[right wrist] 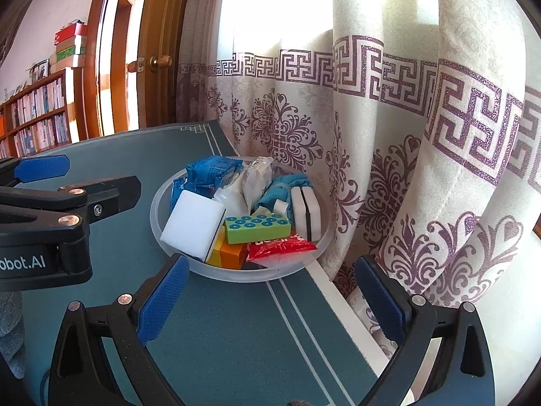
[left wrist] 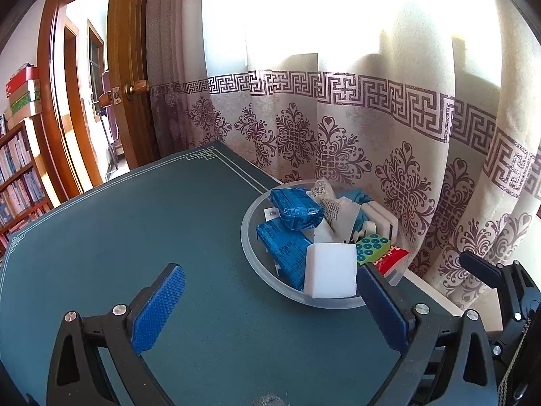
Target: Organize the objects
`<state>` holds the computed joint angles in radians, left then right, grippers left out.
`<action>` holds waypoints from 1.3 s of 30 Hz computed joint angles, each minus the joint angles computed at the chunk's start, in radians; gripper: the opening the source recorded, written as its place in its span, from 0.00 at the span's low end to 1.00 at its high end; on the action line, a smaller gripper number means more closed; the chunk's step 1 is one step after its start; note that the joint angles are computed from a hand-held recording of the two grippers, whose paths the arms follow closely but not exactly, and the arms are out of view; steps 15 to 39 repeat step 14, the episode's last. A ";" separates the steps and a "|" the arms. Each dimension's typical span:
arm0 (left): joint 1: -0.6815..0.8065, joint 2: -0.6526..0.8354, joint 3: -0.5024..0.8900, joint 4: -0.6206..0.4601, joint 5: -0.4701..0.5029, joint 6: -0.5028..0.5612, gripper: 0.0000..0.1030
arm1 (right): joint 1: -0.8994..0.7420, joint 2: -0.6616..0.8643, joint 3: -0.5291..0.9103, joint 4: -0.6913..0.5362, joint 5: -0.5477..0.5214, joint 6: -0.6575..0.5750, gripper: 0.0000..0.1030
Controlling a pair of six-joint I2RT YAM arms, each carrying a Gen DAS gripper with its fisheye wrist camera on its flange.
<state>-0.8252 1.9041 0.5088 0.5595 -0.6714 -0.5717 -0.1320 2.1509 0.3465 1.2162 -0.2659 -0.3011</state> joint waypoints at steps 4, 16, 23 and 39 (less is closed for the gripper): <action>-0.002 0.004 0.004 -0.002 0.000 0.003 1.00 | -0.005 0.004 0.005 -0.006 -0.001 0.001 0.96; -0.007 0.008 0.008 -0.008 -0.012 -0.001 1.00 | -0.004 0.009 0.011 -0.014 -0.002 0.004 0.96; -0.007 0.008 0.008 -0.008 -0.012 -0.001 1.00 | -0.004 0.009 0.011 -0.014 -0.002 0.004 0.96; -0.007 0.008 0.008 -0.008 -0.012 -0.001 1.00 | -0.004 0.009 0.011 -0.014 -0.002 0.004 0.96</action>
